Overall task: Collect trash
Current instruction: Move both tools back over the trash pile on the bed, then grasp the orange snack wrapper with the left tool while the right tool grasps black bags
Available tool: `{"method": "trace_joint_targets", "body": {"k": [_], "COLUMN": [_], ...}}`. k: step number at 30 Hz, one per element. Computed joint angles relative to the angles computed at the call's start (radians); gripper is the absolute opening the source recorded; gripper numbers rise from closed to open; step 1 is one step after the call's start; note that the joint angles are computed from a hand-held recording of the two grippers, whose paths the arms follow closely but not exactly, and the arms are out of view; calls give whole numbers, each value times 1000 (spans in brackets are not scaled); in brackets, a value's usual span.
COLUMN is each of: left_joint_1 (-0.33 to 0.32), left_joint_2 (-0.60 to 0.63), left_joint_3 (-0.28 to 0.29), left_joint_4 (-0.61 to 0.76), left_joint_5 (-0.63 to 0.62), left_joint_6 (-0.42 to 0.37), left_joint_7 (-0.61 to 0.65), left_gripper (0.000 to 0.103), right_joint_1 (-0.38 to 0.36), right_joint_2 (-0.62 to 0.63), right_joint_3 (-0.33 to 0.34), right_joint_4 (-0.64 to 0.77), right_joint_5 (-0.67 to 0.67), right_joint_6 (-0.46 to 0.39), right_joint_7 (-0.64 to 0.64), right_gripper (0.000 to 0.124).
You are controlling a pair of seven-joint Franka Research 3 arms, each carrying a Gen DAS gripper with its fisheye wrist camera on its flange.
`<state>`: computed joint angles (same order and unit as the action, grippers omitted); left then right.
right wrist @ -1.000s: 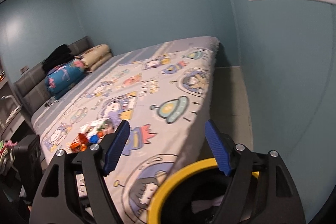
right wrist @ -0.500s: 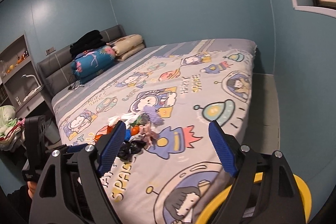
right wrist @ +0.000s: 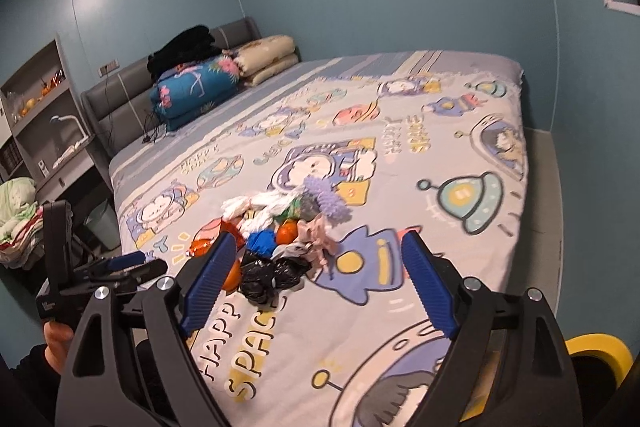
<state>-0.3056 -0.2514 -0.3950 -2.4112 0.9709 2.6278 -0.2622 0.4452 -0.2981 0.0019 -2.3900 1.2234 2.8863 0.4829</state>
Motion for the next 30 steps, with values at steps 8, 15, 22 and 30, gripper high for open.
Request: {"method": "trace_joint_targets", "body": {"k": [8, 15, 22, 30], "left_joint_1": [51, 87, 121, 140], "left_joint_2": [-17, 14, 63, 118], "left_joint_3": [34, 59, 94, 118], "left_joint_4": [-77, -98, -98, -68], "left_joint_5": [3, 26, 53, 106], "left_joint_6": [21, 47, 112, 152], "left_joint_7": [-7, -4, -9, -9], "left_gripper": [95, 95, 95, 95], "right_joint_1": [11, 15, 9, 6], "right_joint_2": [153, 284, 364, 430], "right_joint_3": [63, 131, 163, 177], "right_joint_4": [65, 115, 149, 182], "right_joint_5": [-62, -222, -381, -556], "right_joint_6": [0, 26, 28, 50], "right_joint_7": [56, 178, 315, 474], "right_gripper": [81, 80, 78, 72]}}
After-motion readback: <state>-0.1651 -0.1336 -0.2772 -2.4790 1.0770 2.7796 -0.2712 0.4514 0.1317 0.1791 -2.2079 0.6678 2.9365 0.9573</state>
